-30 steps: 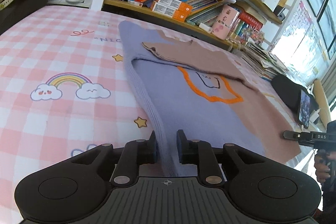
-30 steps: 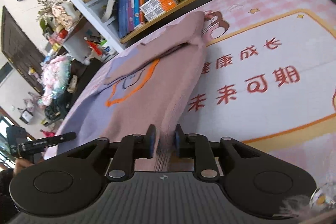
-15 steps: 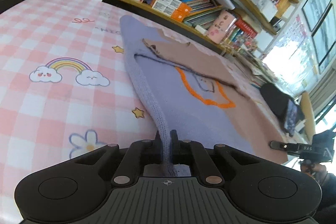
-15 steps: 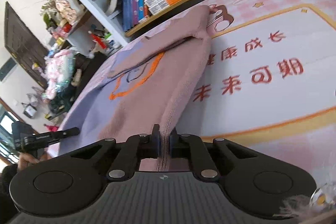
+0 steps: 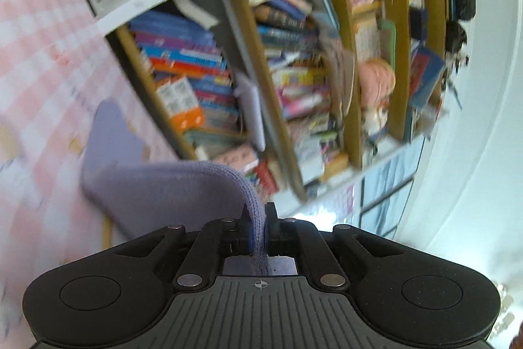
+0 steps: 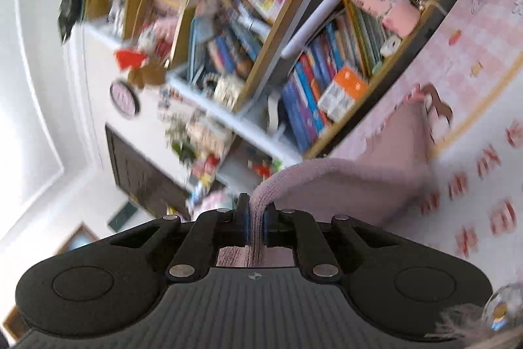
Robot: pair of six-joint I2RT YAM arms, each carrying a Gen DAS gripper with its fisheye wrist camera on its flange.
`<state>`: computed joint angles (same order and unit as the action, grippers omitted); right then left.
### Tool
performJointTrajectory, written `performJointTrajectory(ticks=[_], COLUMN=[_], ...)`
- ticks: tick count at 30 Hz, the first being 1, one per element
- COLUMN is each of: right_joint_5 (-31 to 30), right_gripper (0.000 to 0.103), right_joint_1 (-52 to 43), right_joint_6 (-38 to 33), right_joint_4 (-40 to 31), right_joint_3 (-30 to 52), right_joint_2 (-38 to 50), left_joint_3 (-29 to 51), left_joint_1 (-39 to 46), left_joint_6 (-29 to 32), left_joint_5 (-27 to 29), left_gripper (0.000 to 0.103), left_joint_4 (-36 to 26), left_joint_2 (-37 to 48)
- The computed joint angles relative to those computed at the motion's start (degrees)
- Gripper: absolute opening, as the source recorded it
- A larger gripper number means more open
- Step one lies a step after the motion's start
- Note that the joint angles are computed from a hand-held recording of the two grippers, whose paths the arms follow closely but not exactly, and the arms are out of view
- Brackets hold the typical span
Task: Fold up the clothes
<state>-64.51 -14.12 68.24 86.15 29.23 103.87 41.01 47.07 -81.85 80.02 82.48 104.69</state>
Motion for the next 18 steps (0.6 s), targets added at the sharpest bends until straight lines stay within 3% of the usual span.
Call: performJointTrajectory(ticks=[4,9,18], right_joint_5=[7.8,13.2,17.3], right_gripper=[0.007,0.008,0.013], right_joint_1=[3.9,7.2,9.3], right_joint_6=[-1.5,-5.7,-9.5], right_joint_4=[-13.5,-27.8,-38.5], right_joint_3=[10.9,22.2,36.3], right_joint_2=[2.3,8.5,20.6], left_joint_3=[6.4,14.7,25.9], left_joint_1=[-4.4,-8.4,-11.1], left_joint_6=[9.2,15.0,35.7], left_joint_5=[-7.4,-13.2,-21.7], left_gripper=[0.005,0.005,0.007], left_joint_4=[-16.4,-30.4,-58.2], left_joint_2=[0.2,5.2,9.7])
